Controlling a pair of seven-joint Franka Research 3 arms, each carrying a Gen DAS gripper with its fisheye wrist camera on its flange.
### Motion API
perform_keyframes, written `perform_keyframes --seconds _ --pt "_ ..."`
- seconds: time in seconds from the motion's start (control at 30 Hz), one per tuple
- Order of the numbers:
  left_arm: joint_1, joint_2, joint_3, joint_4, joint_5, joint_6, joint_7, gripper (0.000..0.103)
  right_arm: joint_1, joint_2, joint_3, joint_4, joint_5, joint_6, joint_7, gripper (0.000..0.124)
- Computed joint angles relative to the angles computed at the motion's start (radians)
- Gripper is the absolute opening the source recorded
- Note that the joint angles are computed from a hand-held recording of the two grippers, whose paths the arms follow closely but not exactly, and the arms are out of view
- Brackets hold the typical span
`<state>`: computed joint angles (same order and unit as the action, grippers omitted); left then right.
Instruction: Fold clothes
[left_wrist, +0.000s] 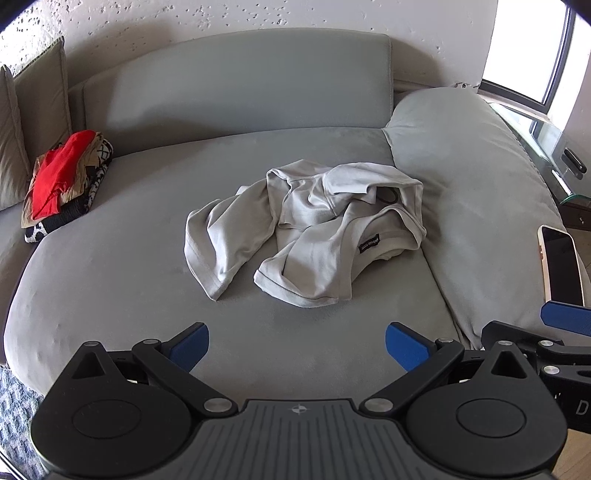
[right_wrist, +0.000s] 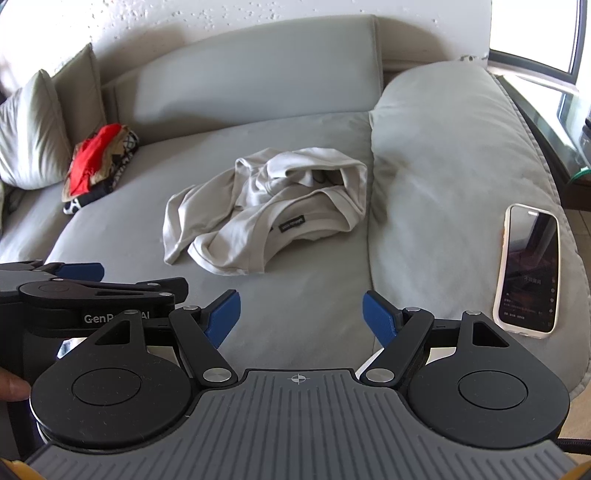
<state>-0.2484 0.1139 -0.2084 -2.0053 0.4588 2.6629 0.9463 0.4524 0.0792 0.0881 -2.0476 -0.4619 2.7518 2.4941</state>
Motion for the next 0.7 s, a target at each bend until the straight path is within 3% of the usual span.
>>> perform_keyframes --seconds 0.7 --pt "0.001 -0.003 0.002 -0.004 0.007 -0.001 -0.017 0.102 0.001 -0.001 0.001 0.005 0.011 -0.013 -0.008 0.079"
